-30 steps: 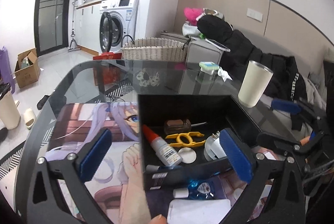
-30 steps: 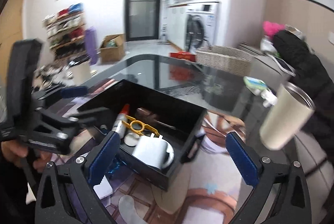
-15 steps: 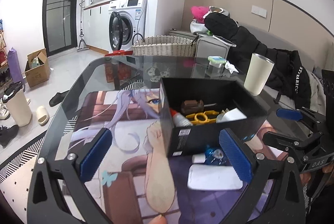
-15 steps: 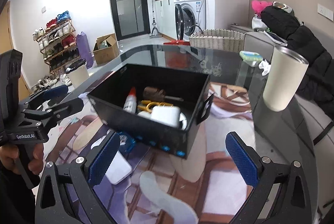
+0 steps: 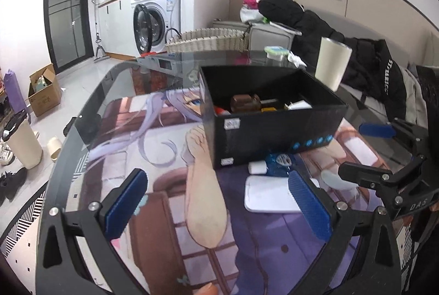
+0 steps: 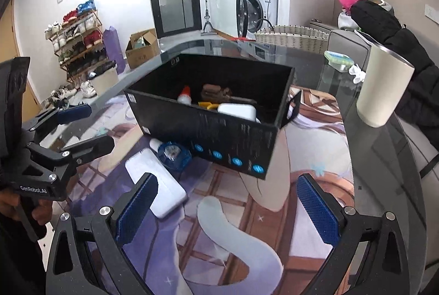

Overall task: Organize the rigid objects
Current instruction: 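Withdraw both tools and move the left tool toward the white power bank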

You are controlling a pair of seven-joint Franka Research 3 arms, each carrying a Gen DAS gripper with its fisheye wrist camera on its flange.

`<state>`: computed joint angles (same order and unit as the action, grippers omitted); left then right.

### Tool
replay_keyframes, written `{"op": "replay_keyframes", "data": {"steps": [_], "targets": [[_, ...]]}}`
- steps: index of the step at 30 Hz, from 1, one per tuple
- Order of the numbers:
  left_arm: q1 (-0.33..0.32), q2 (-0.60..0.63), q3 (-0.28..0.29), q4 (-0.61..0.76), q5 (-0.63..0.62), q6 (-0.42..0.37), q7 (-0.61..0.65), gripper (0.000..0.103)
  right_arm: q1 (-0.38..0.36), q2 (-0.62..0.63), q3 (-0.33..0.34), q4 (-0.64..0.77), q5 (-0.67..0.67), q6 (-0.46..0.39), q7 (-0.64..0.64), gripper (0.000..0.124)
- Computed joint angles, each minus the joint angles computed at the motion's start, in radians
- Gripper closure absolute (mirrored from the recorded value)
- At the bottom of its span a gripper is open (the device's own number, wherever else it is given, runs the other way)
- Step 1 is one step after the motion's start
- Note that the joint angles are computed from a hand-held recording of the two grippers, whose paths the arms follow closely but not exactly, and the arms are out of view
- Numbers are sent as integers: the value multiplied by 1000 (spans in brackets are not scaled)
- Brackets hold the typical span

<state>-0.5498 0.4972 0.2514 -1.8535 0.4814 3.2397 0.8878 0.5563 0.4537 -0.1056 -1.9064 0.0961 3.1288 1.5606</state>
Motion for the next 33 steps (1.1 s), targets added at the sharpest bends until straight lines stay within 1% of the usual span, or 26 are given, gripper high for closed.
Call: {"op": "replay_keyframes", "data": {"steps": [2,4,6,7,8,12,14,16,21,24,25,28,31,33], "targets": [[61,2,-77,14,-1,-37,28,0,0,-4,-1,-10,0,-5,-1,21],[113,7,-142,24,-1,-59,49,0,-5,-5,3,-15,0,-7,-3,21],[202,14,-253,38,-15,-96,99,0,-9,-4,6,-16,0,-8,-5,21],[239,18,-301,43,-24,-112,124,0,-13,-4,9,-15,2,-10,-6,21],[255,23,-323,49,-29,-123,141,0,-19,-3,14,-14,4,-12,-8,21],[264,32,-348,63,-36,-148,171,0,-25,0,15,-11,6,-11,-10,21],[294,41,-391,72,-54,-158,204,0,-27,-4,16,-15,8,-6,-11,21],[330,57,-449,95,-80,-194,261,0,-22,-5,6,-17,7,-4,-8,21],[342,87,-496,144,-130,-256,354,0,-18,-13,-9,-29,9,5,2,21],[319,95,-483,166,-147,-289,373,0,-18,-24,-11,-45,10,15,2,21],[320,98,-487,173,-155,-302,383,0,-22,-25,-7,-46,12,17,-1,21],[301,104,-470,189,-164,-327,388,0,-33,-24,4,-45,20,17,-10,21],[317,112,-490,199,-192,-338,410,0,-42,-20,13,-41,27,15,-18,21],[317,111,-490,197,-202,-338,418,0,-52,-17,24,-37,32,9,-25,21]]}}
